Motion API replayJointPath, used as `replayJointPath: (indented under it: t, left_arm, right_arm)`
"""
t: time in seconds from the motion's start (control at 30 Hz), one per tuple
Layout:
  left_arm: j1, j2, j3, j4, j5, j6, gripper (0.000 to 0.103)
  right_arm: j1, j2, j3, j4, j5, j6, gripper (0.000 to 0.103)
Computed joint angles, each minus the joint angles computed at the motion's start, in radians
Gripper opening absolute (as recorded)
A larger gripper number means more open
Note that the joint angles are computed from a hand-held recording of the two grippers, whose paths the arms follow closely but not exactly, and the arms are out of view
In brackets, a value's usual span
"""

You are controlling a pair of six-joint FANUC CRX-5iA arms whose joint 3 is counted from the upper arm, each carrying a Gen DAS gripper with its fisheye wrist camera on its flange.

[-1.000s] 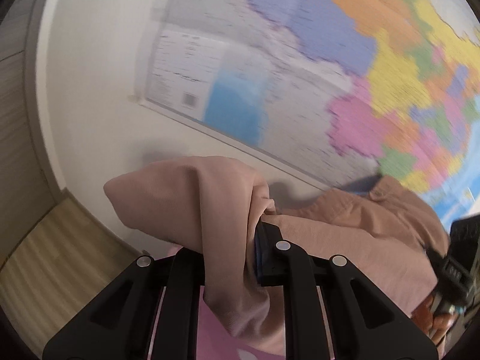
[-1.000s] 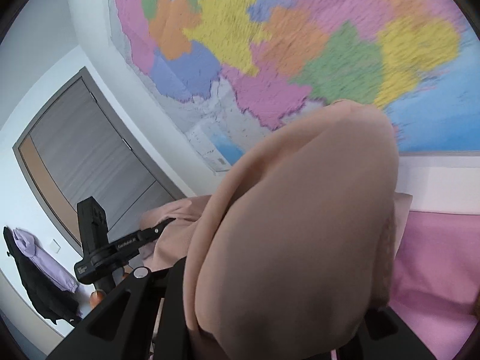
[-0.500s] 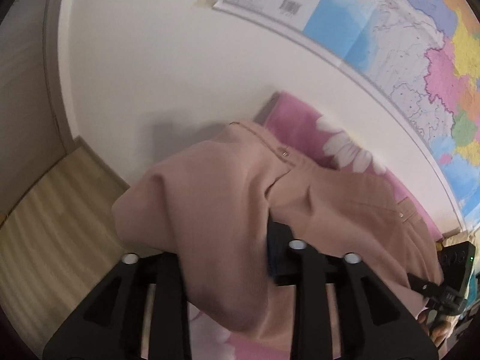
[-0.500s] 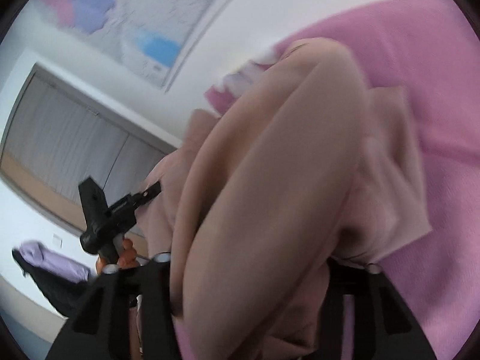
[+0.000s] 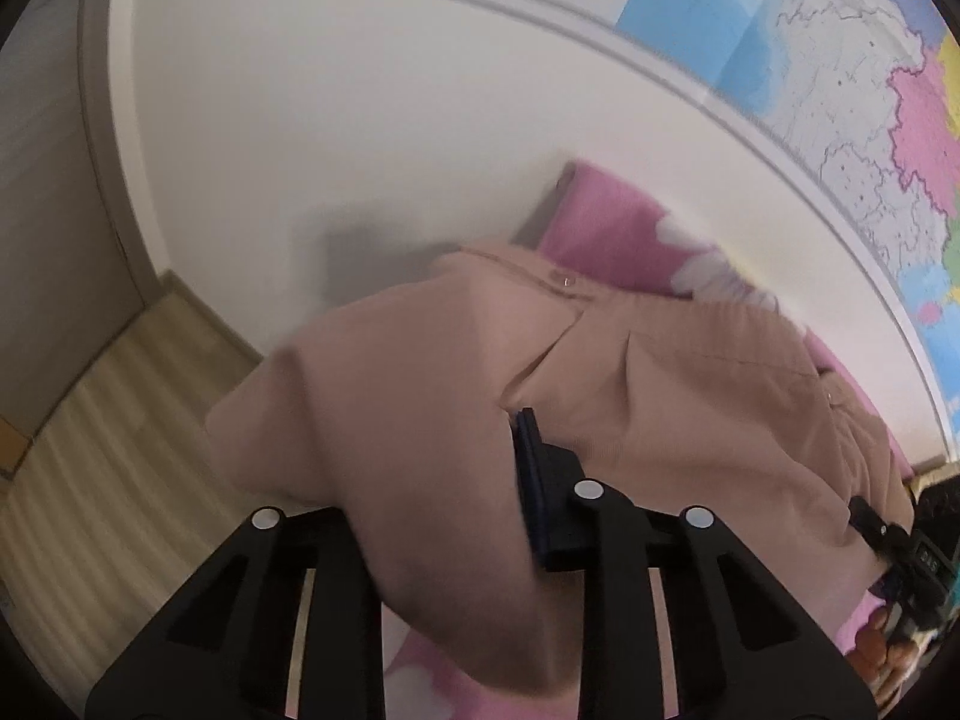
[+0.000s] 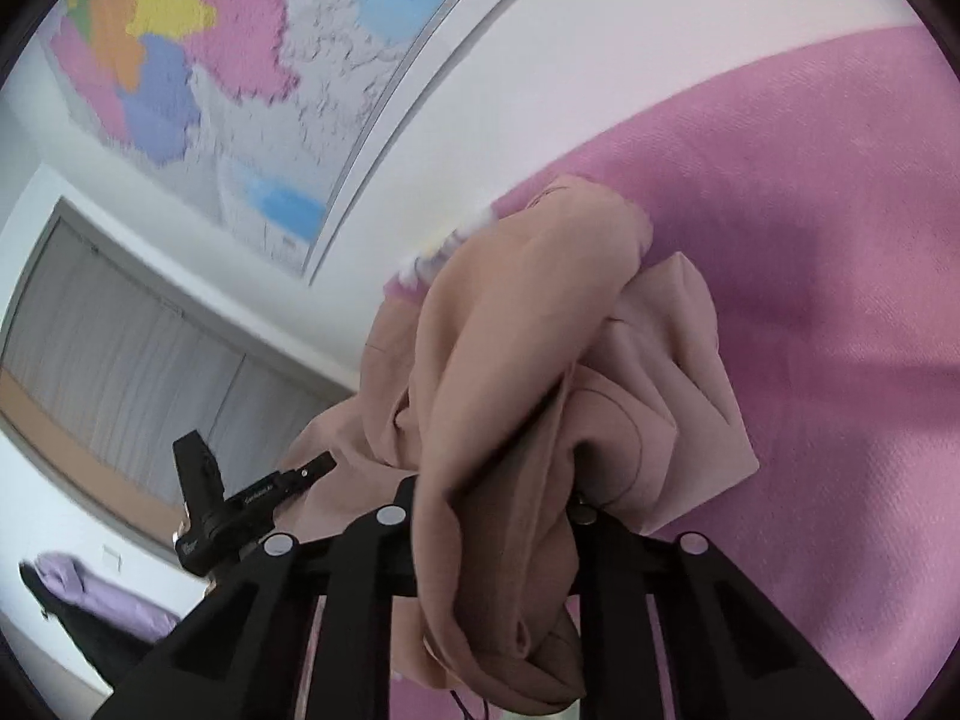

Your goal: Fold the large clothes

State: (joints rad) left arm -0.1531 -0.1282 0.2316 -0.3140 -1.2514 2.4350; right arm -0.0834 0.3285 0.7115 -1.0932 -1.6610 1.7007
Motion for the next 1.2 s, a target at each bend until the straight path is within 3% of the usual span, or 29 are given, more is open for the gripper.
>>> replayJointPath:
  t: [0.1, 0.3, 0.53, 0.6, 0.63, 0.77, 0.93, 1.07, 1.2]
  left_arm:
    - [-0.010, 0.003, -0.004, -0.012, -0.008, 0.003, 0.023]
    - [-0.044, -0.017, -0.032, -0.043, -0.036, -0.010, 0.037]
    - [-0.084, -0.013, -0.002, -0.090, -0.089, -0.013, 0.051]
    - [-0.104, -0.002, 0.018, -0.118, -0.124, -0.019, 0.055]
    - [-0.105, -0.005, 0.018, -0.119, -0.127, -0.018, 0.056]
    - [-0.105, -0.018, 0.023, -0.121, -0.151, -0.021, 0.061]
    - [-0.193, -0.009, 0.097, -0.246, -0.256, 0.023, 0.067]
    - [-0.295, -0.002, 0.157, -0.379, -0.324, 0.064, 0.074]
    - [-0.355, 0.026, 0.206, -0.407, -0.338, 0.036, 0.074]
  right_arm:
    - [-0.004, 0.002, -0.021, 0.021, -0.039, 0.019, 0.026]
    - [0.002, 0.001, 0.011, 0.074, -0.114, 0.052, 0.049]
    - [0.028, -0.036, 0.039, 0.190, -0.160, 0.183, 0.052]
    - [0.039, -0.055, 0.030, 0.238, -0.144, 0.201, 0.068]
    - [0.038, -0.069, 0.021, 0.251, -0.128, 0.223, 0.069]
    - [0.040, -0.087, 0.039, 0.291, -0.093, 0.258, 0.069]
    - [0.021, -0.088, 0.067, 0.264, -0.068, 0.280, 0.067]
    - [0.092, -0.101, 0.032, 0.334, -0.022, 0.302, 0.046]
    - [0.147, -0.102, -0.008, 0.408, 0.029, 0.278, 0.036]
